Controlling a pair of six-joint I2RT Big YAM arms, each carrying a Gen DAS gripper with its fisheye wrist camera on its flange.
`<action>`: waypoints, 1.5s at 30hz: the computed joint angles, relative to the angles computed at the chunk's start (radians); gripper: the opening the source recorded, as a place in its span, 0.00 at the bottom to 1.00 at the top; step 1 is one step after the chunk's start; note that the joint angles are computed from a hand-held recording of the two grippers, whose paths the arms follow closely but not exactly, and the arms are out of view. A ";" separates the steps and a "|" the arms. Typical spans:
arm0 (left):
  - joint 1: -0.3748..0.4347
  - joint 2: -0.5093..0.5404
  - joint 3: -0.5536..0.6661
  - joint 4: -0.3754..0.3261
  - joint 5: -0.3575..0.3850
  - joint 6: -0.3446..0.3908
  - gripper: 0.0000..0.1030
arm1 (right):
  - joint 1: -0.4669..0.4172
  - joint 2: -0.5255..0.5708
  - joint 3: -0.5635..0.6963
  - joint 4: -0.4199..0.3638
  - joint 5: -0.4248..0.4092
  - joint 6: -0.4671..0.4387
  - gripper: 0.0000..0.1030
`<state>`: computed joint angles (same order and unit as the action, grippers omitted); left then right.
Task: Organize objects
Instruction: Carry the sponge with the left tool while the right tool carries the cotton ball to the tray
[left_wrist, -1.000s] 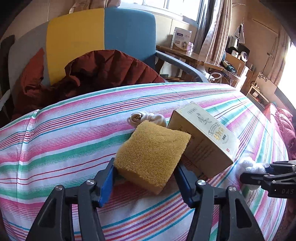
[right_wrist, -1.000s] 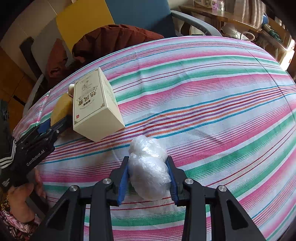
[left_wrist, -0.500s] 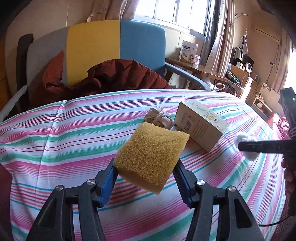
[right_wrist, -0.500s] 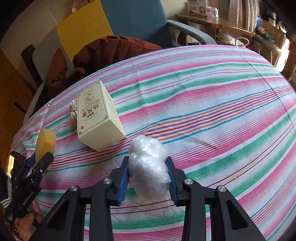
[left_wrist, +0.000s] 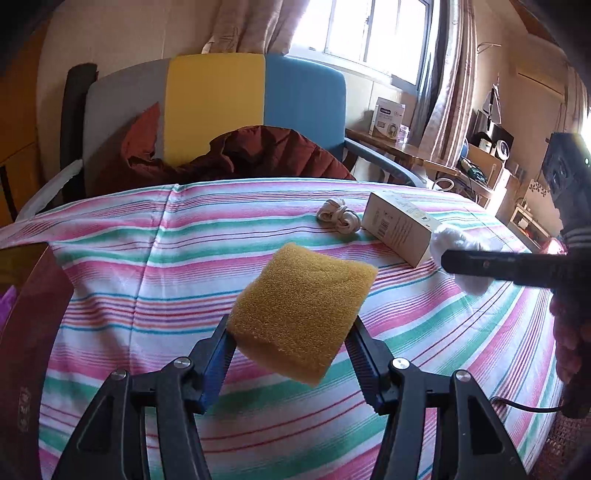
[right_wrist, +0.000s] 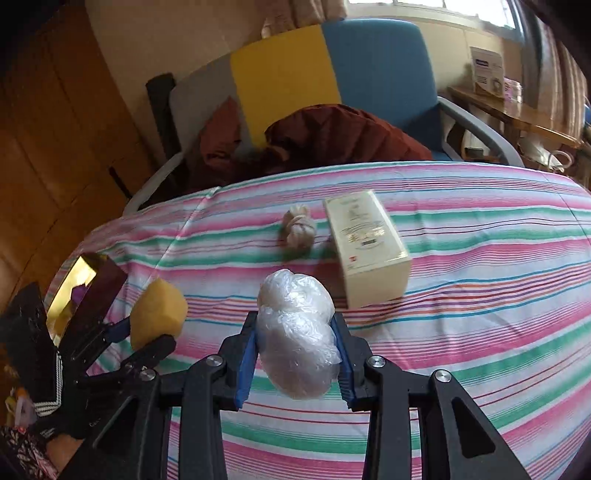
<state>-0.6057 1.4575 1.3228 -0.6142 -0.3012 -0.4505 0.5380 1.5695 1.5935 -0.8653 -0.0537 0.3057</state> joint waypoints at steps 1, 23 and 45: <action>0.004 -0.013 -0.016 0.000 0.000 -0.016 0.58 | 0.013 0.010 0.000 -0.010 0.005 -0.010 0.36; 0.039 -0.331 -0.241 -0.007 0.001 -0.142 0.58 | 0.106 0.058 -0.009 -0.044 0.116 -0.121 0.37; 0.715 -0.473 -0.265 -0.241 0.329 -0.122 0.59 | 0.210 0.087 0.100 -0.062 0.180 -0.013 0.36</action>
<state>0.1096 0.9841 1.0576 -0.8547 0.0278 -0.5725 0.7475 1.6561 1.6930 -0.9275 0.1263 0.2926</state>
